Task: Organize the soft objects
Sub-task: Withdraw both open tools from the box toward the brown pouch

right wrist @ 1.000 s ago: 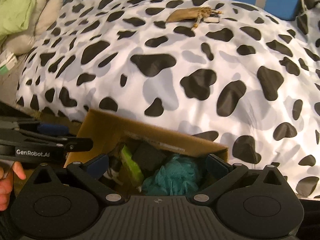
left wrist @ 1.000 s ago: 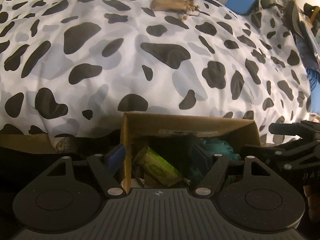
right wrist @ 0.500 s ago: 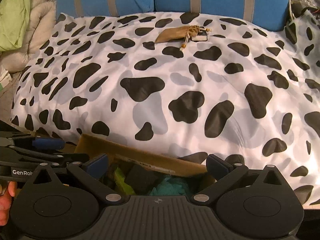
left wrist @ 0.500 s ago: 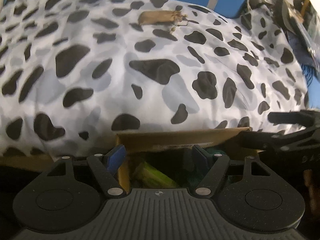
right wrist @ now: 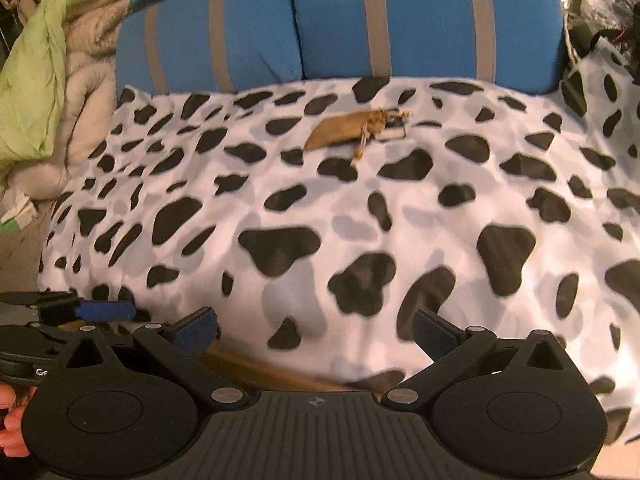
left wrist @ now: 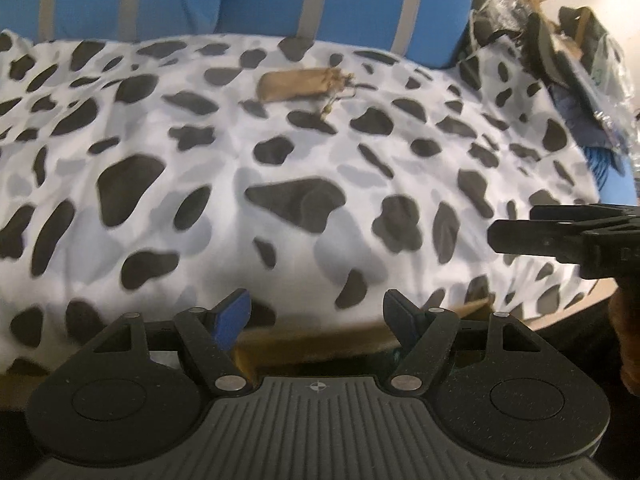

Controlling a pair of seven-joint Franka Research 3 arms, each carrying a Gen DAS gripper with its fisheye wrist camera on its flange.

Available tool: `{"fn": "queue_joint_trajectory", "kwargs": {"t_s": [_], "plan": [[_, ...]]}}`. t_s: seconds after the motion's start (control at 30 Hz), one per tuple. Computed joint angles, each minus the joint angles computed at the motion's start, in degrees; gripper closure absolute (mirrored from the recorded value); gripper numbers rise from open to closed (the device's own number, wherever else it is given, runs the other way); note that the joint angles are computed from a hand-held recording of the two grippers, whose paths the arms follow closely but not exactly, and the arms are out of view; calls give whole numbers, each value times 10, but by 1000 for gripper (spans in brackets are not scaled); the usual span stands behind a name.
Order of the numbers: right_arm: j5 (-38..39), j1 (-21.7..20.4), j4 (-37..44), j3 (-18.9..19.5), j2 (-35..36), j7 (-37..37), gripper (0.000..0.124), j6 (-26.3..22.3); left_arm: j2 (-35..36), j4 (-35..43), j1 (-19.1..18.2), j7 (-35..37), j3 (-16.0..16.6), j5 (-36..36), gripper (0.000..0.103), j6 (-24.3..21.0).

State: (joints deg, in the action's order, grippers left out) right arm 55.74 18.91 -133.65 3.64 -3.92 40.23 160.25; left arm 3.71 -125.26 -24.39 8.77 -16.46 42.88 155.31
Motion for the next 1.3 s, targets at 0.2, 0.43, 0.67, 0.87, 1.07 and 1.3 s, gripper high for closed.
{"fn": "queue_joint_trajectory", "kwargs": {"t_s": [0.2, 0.43, 0.67, 0.87, 1.07, 1.3], "plan": [[9, -8, 36, 3, 41, -15, 21, 35, 29, 33, 5, 0, 18, 53, 31, 18], [58, -24, 87, 21, 93, -79, 21, 78, 66, 82, 2, 11, 36, 96, 31, -9], [179, -45, 136, 62, 136, -231, 21, 145, 97, 119, -3, 25, 52, 134, 31, -20], [169, -48, 166, 67, 159, -274, 21, 145, 120, 149, -9, 33, 62, 153, 31, -34], [116, -56, 181, 73, 172, -262, 21, 136, 150, 185, -18, 65, 71, 165, 31, -44], [-59, -34, 181, 32, 187, -97, 21, 124, 182, 225, -30, 87, 90, 197, 31, -65]]}}
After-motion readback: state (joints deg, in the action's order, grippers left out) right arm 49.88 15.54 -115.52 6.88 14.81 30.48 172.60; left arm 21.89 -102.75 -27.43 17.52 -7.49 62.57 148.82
